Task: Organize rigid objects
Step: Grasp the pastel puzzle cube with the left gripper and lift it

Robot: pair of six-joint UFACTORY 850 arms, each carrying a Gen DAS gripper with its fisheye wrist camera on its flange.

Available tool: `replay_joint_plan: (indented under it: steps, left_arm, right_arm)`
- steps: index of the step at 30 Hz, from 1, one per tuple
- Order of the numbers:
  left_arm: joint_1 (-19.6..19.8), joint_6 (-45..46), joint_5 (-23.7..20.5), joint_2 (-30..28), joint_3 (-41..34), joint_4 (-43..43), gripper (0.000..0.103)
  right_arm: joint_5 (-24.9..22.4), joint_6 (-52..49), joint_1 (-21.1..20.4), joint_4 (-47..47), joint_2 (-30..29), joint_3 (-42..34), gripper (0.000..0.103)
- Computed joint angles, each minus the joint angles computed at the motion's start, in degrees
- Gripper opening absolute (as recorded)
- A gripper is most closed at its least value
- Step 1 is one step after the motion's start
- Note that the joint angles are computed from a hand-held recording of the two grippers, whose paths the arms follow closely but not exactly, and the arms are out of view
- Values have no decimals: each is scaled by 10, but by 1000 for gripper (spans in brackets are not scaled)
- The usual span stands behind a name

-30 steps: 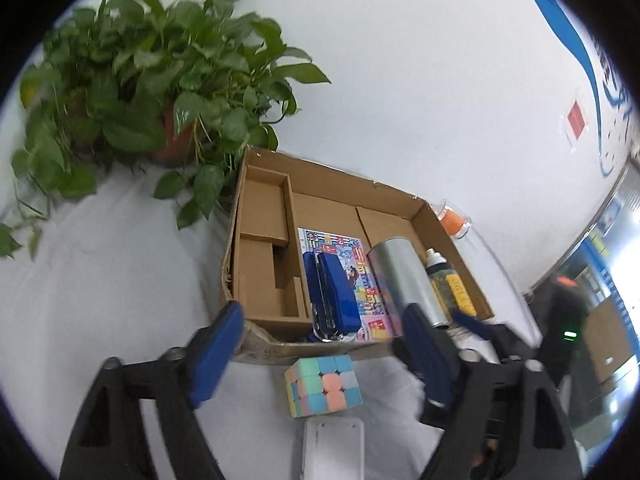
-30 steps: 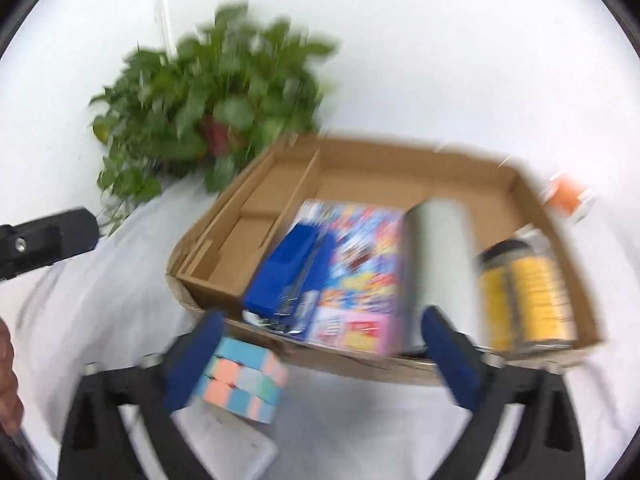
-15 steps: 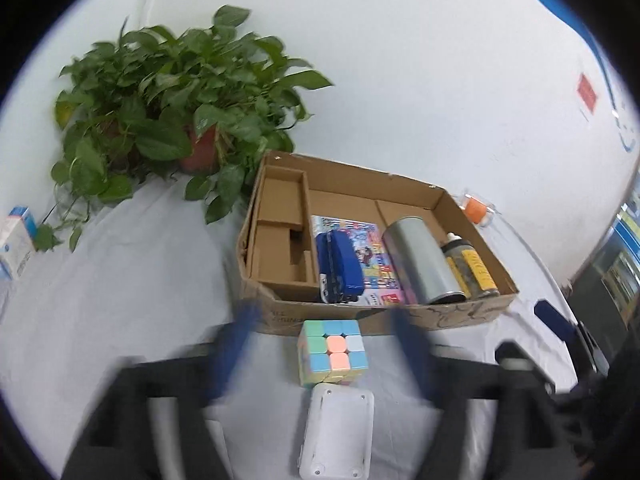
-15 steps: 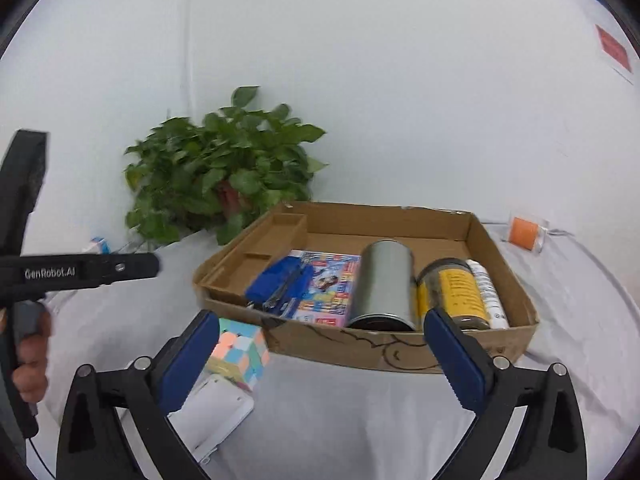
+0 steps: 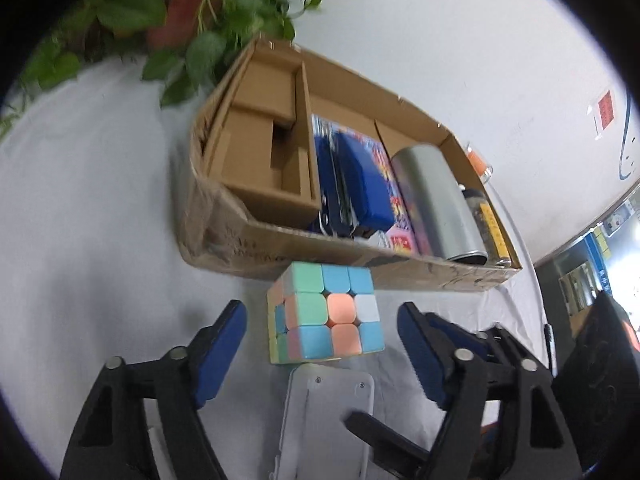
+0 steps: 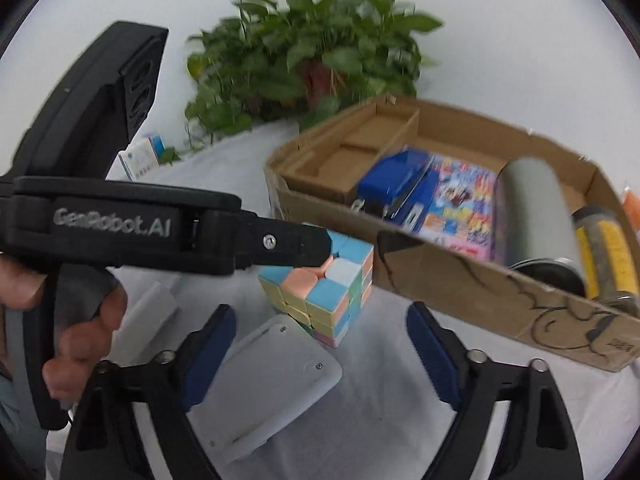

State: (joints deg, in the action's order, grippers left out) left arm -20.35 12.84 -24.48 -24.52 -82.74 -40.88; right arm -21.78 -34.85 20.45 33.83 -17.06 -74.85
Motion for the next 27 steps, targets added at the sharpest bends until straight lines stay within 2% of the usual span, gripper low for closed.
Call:
replay_joint_plan:
  steps: [4,6,8,11,14,17,20,24,27]
  left_arm:
    - [5,25,-27,-25,-20,-29,56]
    - [6,32,-15,-24,-13,-51,53]
    - [3,-1,4,-15,-5,-20,46]
    - [-2,-23,16,-3,2,0,41]
    - [-15,-22,30,17,16,6,41]
    - [-37,-86,51,34,25,73,42]
    - [-50,-96,67,50,30,83,42]
    - [-61,-81,62,42,5,82,42]
    - [-64,-70,59,21,-29,69,42]
  right_arm:
    - [-60,-59,-12,96,-51,-39,61]
    - [-58,-31,-11,85,-69,-55,57]
    - [-65,-51,-13,108,-74,-59,54]
    - [-54,-87,-15,147,-61,-38,47]
    - [-34,-104,-18,170,-27,-8,45]
    - [-32,-132,-27,198,1,12,45]
    - [-24,-150,-36,212,23,23,45]
    - [-17,-156,-50,207,46,25,45]
    - [-17,-123,-61,171,44,9,45]
